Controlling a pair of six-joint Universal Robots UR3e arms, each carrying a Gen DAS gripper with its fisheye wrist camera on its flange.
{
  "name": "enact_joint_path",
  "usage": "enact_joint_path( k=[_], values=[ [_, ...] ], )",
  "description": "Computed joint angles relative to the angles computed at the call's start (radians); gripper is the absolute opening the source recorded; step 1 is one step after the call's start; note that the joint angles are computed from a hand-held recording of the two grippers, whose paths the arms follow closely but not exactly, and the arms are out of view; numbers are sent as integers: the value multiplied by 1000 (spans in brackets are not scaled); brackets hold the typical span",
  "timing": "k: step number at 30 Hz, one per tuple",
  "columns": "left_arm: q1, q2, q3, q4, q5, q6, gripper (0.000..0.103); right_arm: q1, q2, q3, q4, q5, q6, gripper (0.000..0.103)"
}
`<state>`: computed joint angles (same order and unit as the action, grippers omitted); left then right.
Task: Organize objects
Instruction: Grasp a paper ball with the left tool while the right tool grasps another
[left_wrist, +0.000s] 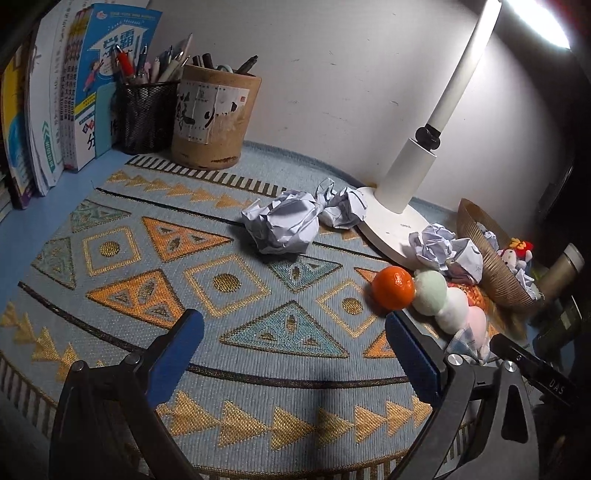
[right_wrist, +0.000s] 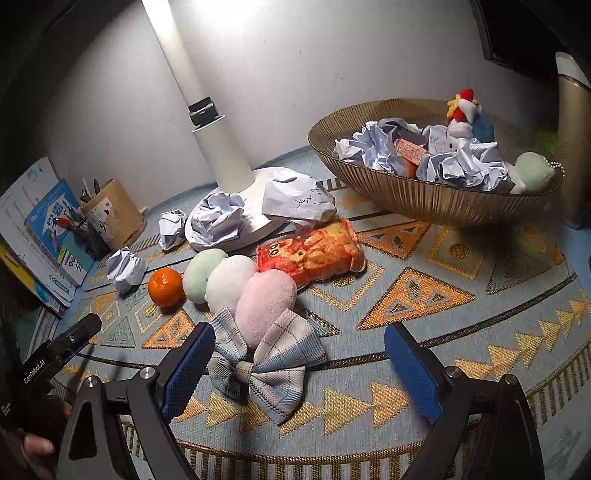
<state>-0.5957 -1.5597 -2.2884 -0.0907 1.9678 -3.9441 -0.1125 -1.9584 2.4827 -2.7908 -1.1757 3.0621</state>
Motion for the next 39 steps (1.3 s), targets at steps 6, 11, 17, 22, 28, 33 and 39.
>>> enact_joint_path(
  k=[6,11,17,22,28,33,39],
  values=[
    [18,7,27,-64,-34,10,98,81,16,-11,-69,-91,17,92],
    [166,121,46,-155,-219,116,98,124,120,-172,4,-33,33,92],
    [179,-20,217,-248,-72,260,99,284,441,-542,99,-121,46,92],
    [218,-111,260,-225,-103,315,95,375,623,-708,89,-292,98,91],
    [289,-129,236,-180,-198,304,73,393,721,-803,92,-298,85,74],
    [286,-138,230,-146,-217,324,56,383,721,-784,51,-248,58,50],
    [268,-20,187,-151,-221,302,56,327,523,-618,17,-155,79,50]
  ],
)
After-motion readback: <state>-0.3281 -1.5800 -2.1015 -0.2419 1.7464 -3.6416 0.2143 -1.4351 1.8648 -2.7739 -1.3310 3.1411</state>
